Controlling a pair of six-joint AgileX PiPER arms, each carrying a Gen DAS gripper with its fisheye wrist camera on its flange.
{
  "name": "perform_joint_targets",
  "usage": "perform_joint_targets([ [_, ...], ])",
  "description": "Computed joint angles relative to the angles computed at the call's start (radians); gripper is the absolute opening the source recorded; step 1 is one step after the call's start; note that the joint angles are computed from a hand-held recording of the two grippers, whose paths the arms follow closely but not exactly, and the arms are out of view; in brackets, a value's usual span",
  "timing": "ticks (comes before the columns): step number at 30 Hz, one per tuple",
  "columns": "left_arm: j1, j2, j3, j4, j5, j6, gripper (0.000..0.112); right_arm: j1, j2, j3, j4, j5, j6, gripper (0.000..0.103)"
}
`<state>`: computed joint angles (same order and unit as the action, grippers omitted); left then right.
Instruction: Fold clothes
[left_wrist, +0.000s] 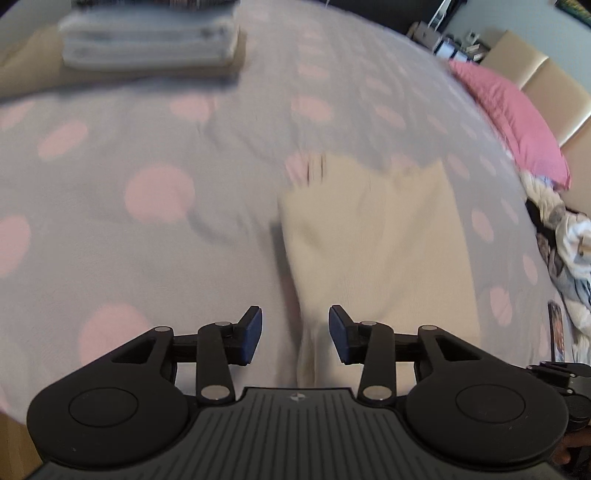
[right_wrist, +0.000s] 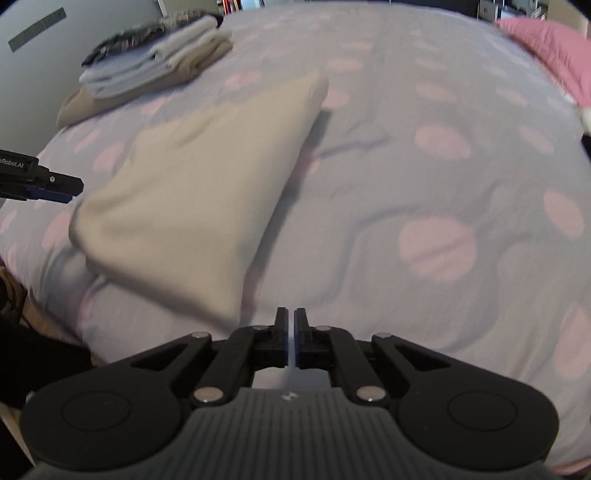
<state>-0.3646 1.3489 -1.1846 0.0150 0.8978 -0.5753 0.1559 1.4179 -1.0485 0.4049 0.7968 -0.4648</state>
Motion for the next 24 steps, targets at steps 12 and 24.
perform_joint_targets([
  [12,0.030,0.245,-0.158,-0.089,-0.174,0.176,0.036,0.079,0.226,-0.295,0.072,-0.053,0.005,0.027],
  [24,0.035,0.317,-0.129,-0.030,-0.223,0.158,0.040,0.067,0.357,-0.348,0.183,-0.081,-0.062,0.039],
])
